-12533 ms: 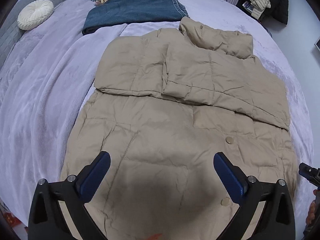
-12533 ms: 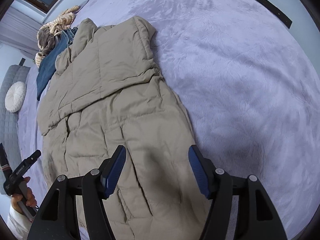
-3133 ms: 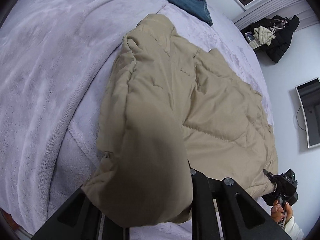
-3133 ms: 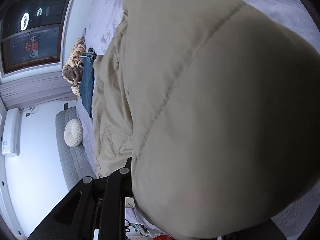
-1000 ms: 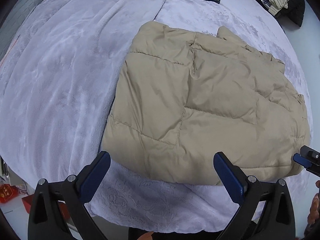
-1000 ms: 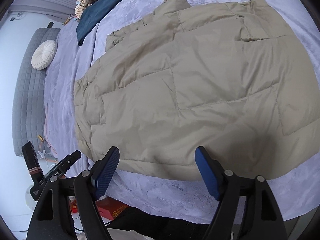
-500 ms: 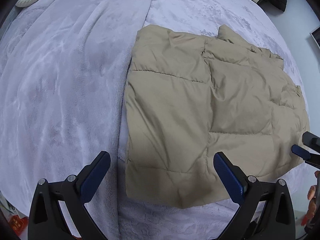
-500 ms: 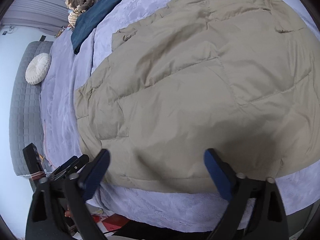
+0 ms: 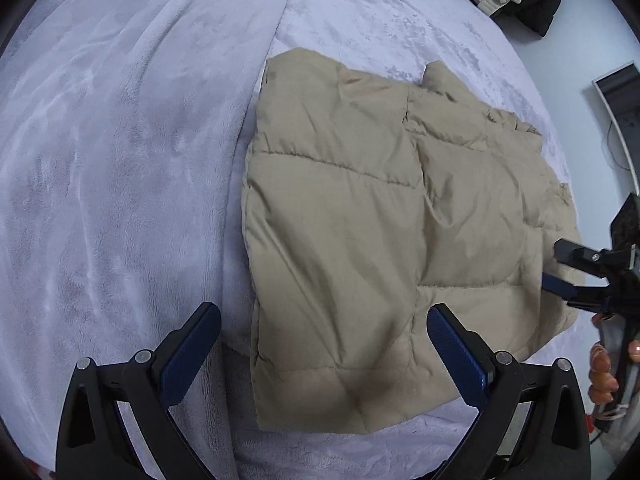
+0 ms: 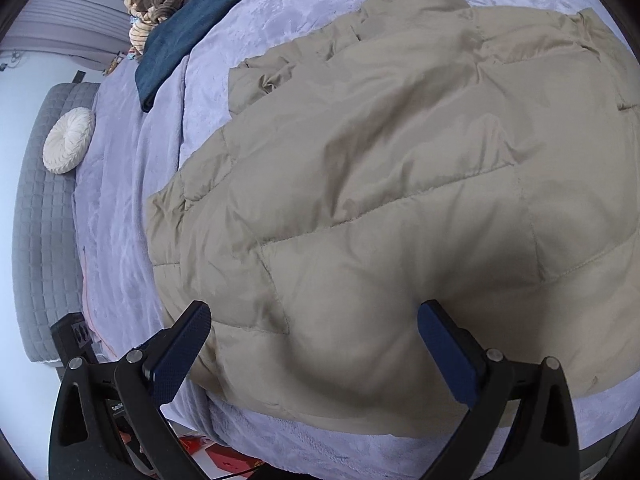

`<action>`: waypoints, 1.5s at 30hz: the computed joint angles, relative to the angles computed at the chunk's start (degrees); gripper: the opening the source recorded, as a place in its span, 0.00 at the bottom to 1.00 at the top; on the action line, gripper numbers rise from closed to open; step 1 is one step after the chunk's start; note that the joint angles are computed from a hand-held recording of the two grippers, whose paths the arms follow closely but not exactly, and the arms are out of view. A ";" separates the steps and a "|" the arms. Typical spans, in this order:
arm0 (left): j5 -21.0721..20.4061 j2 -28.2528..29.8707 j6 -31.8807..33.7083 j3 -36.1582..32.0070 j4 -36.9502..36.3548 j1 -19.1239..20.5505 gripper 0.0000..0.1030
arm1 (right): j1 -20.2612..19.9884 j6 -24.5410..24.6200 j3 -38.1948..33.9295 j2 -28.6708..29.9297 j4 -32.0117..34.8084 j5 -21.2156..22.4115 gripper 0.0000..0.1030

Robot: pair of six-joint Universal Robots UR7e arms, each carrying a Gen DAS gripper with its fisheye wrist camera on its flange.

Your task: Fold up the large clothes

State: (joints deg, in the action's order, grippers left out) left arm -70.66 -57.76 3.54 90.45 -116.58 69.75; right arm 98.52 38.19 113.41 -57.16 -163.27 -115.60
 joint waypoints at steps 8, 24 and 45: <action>-17.64 8.16 3.06 -15.22 13.37 7.23 1.00 | -2.31 1.01 1.37 0.21 -1.93 2.22 1.00; -28.70 19.72 11.01 -26.85 27.58 8.20 1.00 | -2.66 -1.24 0.23 1.52 0.21 0.92 1.00; -29.41 11.01 8.26 -20.00 23.07 0.86 0.33 | 0.83 -4.14 0.95 -1.73 -0.47 -10.84 0.09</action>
